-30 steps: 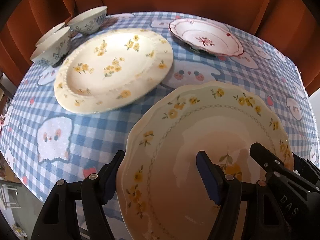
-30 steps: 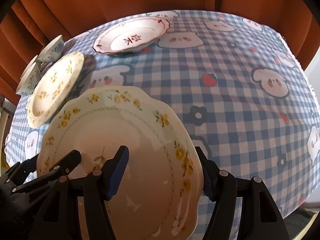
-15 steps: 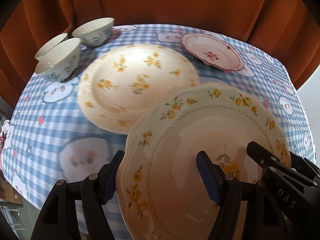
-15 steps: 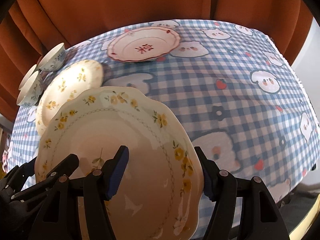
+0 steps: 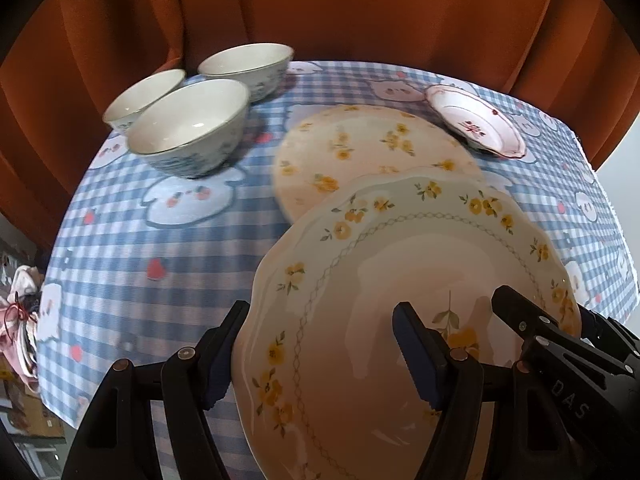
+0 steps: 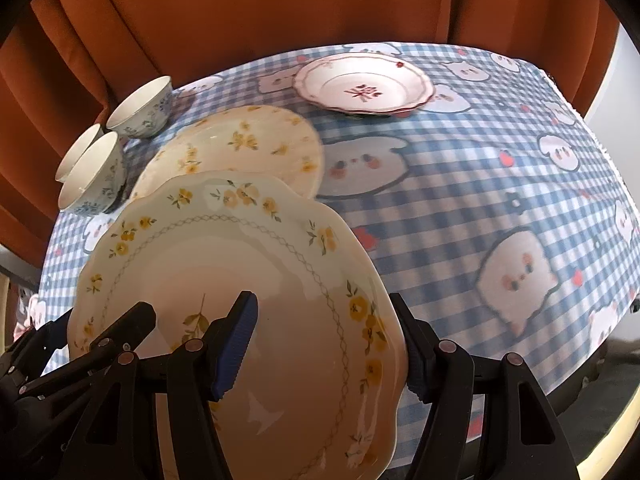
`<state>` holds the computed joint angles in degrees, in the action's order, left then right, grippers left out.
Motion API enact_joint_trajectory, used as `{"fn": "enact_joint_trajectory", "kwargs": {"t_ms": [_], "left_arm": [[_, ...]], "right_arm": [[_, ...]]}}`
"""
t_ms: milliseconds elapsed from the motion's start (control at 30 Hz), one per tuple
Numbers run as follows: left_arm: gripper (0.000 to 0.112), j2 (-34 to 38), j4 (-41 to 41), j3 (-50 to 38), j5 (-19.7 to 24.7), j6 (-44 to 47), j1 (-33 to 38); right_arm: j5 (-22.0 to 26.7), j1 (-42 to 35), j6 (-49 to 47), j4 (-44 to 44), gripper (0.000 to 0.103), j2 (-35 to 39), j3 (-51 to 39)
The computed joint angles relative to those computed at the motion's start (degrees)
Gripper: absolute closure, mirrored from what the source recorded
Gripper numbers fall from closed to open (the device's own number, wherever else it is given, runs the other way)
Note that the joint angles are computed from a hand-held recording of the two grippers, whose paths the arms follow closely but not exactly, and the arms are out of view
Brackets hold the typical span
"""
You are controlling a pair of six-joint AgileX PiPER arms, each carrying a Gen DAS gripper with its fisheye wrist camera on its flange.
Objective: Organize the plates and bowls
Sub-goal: 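Lift the scalloped plate with both tools toward the deep floral plate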
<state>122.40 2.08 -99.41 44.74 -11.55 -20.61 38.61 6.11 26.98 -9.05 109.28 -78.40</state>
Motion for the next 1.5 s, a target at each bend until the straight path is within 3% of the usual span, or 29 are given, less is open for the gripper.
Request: {"fn": "enact_joint_trajectory", "kwargs": {"t_ms": [233, 433, 1033, 1500], "left_arm": [[0.040, -1.64, -5.17, 3.64, -1.39, 9.13, 6.21], [0.040, -1.86, -7.93, 5.22, -1.60, 13.54, 10.86], [0.040, 4.83, -6.01, -0.91, 3.95, 14.19, 19.05], [0.037, 6.45, -3.92, -3.61, 5.27, 13.72, 18.39]], "right_arm": [[1.89, 7.32, 11.24, -4.73, 0.034, 2.47, -2.52], [4.65, 12.22, 15.50, -6.62, 0.034, 5.77, -6.82], [13.87, 18.54, 10.24, -0.93, 0.034, 21.65, -28.69], [16.96, 18.30, 9.59, 0.07, 0.034, 25.74, -34.05]]}}
